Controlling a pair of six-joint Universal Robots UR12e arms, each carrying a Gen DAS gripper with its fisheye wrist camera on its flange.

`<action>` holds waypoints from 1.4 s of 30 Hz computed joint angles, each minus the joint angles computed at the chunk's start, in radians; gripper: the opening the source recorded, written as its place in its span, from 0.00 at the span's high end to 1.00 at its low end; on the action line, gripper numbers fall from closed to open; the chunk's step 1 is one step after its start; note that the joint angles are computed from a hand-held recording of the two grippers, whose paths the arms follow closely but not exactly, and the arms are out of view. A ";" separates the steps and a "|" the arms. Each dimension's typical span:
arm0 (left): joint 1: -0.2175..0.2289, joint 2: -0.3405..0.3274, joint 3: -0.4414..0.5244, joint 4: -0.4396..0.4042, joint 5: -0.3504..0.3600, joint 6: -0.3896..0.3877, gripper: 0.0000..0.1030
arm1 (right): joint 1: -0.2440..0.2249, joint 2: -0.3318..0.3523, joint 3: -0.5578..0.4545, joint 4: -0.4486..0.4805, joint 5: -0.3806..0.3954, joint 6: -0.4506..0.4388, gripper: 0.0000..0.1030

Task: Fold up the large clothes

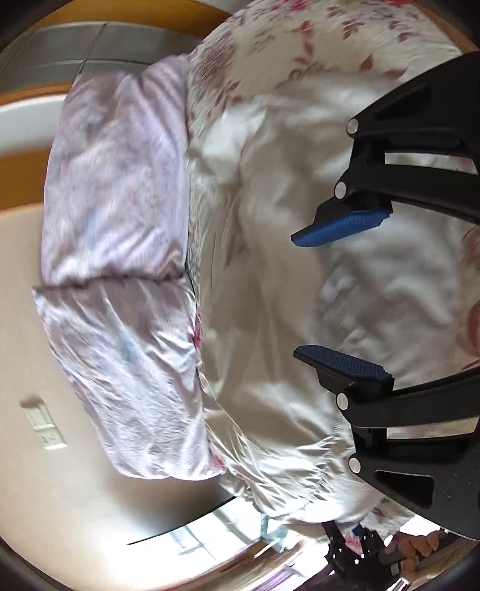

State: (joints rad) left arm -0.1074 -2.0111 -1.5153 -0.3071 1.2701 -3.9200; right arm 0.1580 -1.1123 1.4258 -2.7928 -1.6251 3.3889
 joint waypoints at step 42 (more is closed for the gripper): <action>0.016 -0.063 0.058 0.053 -0.135 -0.070 0.33 | 0.056 0.102 -0.096 0.132 -0.100 -0.037 0.36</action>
State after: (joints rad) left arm -0.0915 -2.0737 -1.4575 -0.2543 1.1347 -3.9895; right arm 0.2143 -1.0101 1.3298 -2.6607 -1.7249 3.3523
